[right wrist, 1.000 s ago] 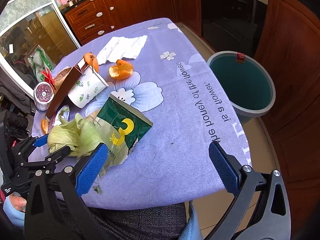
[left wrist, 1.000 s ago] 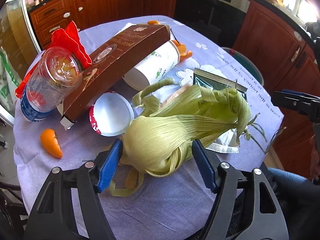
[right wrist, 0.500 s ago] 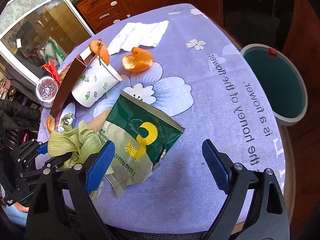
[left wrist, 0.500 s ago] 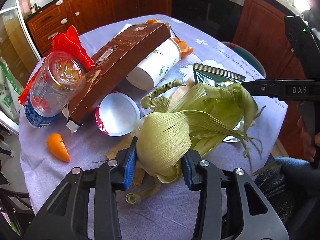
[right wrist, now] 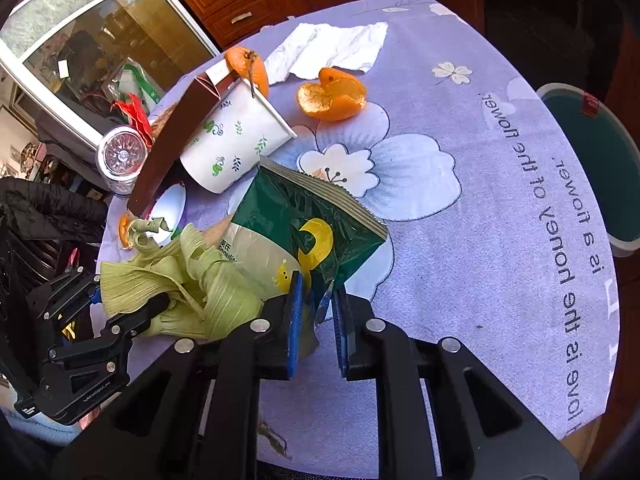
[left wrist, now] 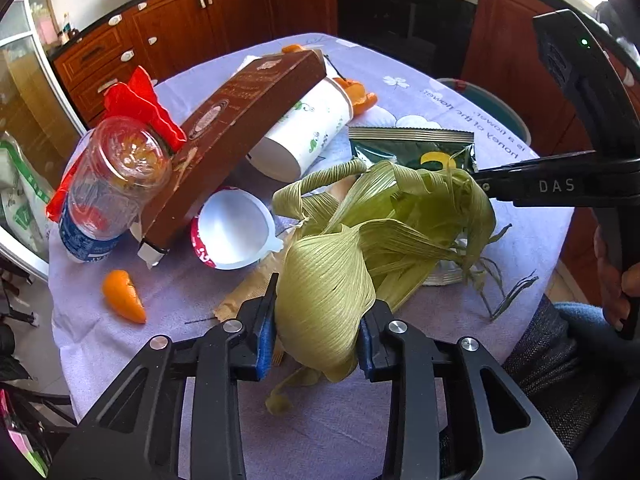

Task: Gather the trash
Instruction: 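Grasp the corn husks with the left tool while the right tool grasps the green snack bag, then carry both to the teal bin and open both tools to drop them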

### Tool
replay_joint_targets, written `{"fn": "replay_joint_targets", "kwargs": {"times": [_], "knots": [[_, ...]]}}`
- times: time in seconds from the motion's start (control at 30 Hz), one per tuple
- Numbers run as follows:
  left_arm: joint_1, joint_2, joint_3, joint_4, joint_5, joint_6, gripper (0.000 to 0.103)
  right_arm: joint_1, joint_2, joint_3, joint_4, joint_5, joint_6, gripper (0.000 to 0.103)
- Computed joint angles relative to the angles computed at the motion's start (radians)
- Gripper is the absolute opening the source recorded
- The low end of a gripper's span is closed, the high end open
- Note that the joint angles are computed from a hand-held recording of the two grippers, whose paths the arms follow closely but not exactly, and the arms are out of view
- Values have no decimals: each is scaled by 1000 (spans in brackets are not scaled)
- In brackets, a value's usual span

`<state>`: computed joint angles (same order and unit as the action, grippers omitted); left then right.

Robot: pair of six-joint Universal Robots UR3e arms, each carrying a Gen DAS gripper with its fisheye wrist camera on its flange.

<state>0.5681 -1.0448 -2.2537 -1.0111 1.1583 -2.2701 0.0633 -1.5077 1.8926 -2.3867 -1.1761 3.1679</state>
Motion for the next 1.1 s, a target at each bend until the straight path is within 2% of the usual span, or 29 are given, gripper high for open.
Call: {"fn": "replay_joint_targets", "kwargs": {"times": [0.3,0.4,0.53,0.67,0.83,1.1], "knots": [[64,16,236,-257,-117,17,32,-102,-175,-17,26,-19,1,7],[12,-32,319,-262,-127,-27,32,-170,-245,-11,46,3,-13,7],[-145,-136,404,-155,-74,-152,32,-267,-316,-13,61,11,-45,7],[-302,-280,512,-74,-31,-262,32,-405,-342,-29,75,24,-79,7],[-504,-525,726,-7,19,-369,32,-552,-292,-66,56,-1,-121,7],[-738,-972,1223,-64,112,-464,33,-634,-37,-156,-45,-71,-133,7]]}}
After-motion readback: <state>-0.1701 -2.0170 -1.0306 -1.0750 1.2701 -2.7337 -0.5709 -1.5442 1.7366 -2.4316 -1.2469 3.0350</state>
